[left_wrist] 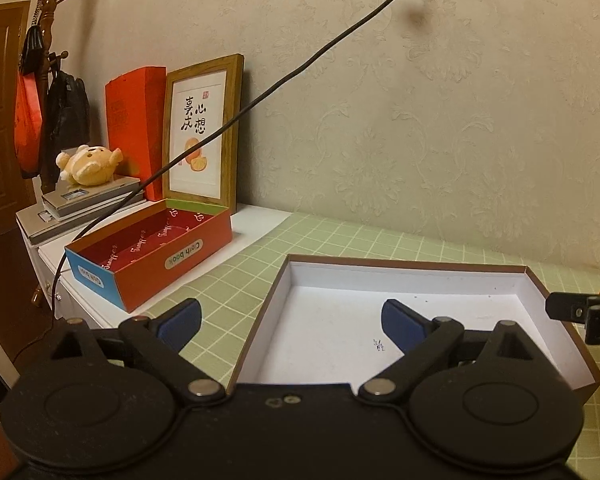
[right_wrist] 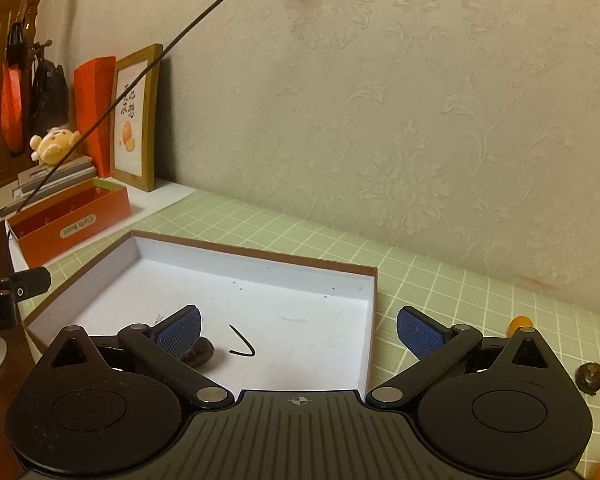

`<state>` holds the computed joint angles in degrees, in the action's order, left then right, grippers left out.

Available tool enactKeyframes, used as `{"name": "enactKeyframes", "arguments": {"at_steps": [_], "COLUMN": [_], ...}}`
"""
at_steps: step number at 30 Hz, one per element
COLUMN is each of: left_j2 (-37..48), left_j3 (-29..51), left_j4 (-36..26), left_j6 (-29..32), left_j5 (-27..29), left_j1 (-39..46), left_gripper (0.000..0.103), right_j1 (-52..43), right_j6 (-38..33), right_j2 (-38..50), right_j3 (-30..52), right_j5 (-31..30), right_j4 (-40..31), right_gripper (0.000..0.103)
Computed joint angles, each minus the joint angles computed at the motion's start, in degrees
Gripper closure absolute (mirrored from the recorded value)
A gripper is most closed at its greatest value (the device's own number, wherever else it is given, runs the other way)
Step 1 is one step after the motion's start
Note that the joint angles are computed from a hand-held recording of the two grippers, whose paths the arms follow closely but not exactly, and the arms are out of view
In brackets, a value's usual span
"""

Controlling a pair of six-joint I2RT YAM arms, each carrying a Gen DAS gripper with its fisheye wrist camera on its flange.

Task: Organize fruits
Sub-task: 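Open both tools to drop the longan and chestnut into the box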

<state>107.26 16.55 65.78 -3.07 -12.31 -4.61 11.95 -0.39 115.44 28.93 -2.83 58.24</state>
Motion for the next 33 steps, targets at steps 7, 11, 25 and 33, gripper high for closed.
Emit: {"name": "enactKeyframes", "arguments": {"at_steps": [7,11,25,33], "left_j2": [0.1,0.0,-4.6,-7.9], "left_j3": [-0.1,-0.2,-1.7,-4.2], "left_j4": [0.2,0.2,-3.1,-2.1], "left_j6": [0.2,0.4,-1.3,-2.9], "left_j5": [-0.4,-1.5,-2.3,-2.2], "left_j1": [-0.2,-0.7,-1.7,-7.2], "left_gripper": [0.012,0.006,0.006,0.006], "right_j1": [0.0,0.1,0.4,-4.0], "right_j6": [0.2,0.1,-1.6,-1.2], "right_j2": [-0.4,-0.5,-2.8,-7.4], "right_j3": [-0.2,0.0,-3.2,-7.2], "right_j5": [-0.2,0.0,1.0,0.7], "right_j4": [-0.3,-0.8,0.2,-0.2], "right_gripper": [0.0,0.0,0.0,0.0]}}
